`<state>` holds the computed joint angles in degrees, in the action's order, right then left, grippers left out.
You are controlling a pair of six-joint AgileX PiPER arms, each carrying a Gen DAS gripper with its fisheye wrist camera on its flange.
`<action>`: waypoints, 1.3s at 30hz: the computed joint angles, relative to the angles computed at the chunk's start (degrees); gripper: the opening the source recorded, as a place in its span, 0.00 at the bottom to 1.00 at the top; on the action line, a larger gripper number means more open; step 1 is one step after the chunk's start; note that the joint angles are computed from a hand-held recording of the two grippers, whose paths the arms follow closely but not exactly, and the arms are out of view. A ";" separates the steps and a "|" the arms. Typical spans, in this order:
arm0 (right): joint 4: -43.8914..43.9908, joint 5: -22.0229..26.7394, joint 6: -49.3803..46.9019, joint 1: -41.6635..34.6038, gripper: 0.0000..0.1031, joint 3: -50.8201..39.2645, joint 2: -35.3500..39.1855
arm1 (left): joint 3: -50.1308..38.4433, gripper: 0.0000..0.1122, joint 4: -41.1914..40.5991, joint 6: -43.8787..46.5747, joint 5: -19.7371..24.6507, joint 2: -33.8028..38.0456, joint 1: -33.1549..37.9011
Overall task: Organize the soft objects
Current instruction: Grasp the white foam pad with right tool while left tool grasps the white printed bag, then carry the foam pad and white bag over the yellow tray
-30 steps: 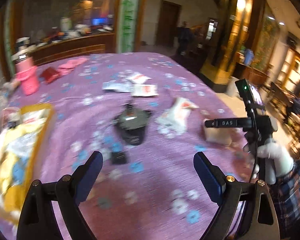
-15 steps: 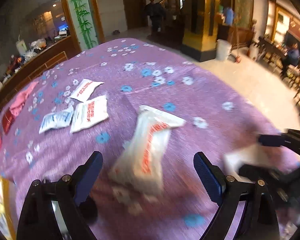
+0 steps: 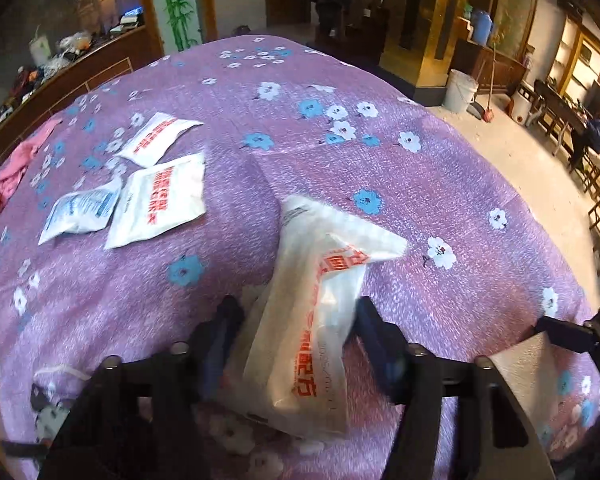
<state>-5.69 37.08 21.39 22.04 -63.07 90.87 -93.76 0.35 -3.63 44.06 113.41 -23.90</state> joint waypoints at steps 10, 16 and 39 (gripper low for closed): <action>2.53 -2.02 0.12 -0.62 0.83 3.07 -5.38 | 12.22 0.41 -10.52 5.70 -5.29 -11.80 1.76; 4.15 -1.99 -0.26 0.74 0.83 3.23 -8.43 | 22.23 0.41 -24.35 14.93 -6.70 -21.99 6.02; 3.38 6.78 1.88 30.17 0.83 -36.75 16.52 | 42.57 0.42 -51.91 57.49 7.12 -40.57 77.37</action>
